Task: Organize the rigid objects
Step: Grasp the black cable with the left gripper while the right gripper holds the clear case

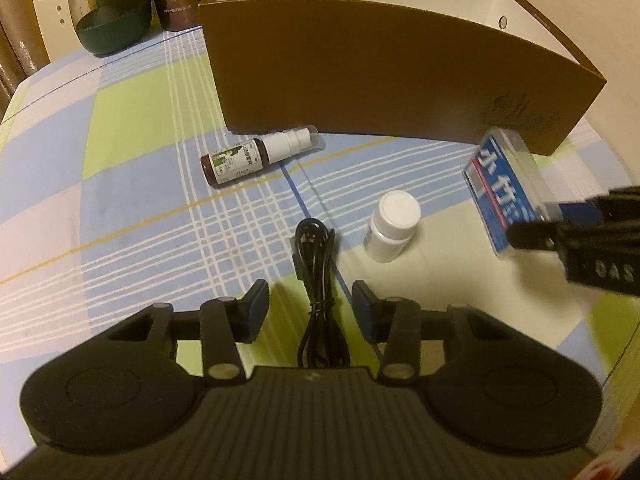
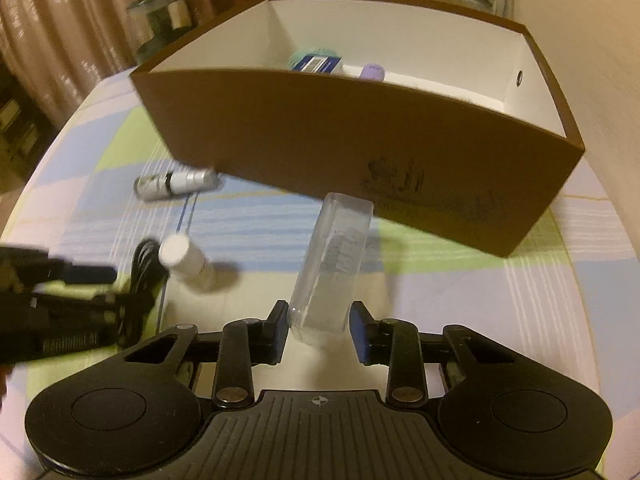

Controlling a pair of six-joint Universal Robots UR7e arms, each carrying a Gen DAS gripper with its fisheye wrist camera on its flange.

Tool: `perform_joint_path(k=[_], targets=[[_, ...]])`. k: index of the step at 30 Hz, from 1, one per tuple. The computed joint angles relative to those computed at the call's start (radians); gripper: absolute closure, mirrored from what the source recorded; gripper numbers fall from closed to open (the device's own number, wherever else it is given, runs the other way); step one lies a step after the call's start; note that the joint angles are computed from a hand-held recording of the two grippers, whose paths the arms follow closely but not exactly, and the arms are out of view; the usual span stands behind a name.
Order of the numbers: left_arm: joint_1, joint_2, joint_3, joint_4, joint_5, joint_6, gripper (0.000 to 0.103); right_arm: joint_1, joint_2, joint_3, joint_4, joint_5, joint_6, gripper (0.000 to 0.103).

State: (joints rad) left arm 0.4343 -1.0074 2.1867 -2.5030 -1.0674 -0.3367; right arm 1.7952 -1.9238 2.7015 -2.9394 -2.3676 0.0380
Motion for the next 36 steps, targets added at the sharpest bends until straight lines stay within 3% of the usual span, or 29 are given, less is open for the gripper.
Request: perform_joint_path(k=[4, 7, 10, 24, 36], targets=[[0.000, 0.005, -0.001, 0.000, 0.003, 0.003, 0.062, 0.010, -0.049, 0.007, 0.079, 0.001, 0.006, 0.070], [0.002, 0.013, -0.004, -0.003, 0.003, 0.011, 0.062, 0.002, -0.048, 0.007, 0.076, 0.001, 0.017, 0.069], [0.004, 0.020, -0.005, -0.006, 0.002, 0.016, 0.062, -0.009, -0.037, 0.003, 0.056, 0.010, 0.025, 0.069], [0.011, 0.052, -0.021, -0.017, 0.031, 0.031, 0.084, -0.054, 0.024, -0.025, -0.016, 0.023, -0.010, 0.068], [0.006, 0.052, -0.014, -0.029, 0.036, 0.037, 0.086, -0.060, 0.063, -0.022, -0.077, 0.015, -0.044, 0.071]])
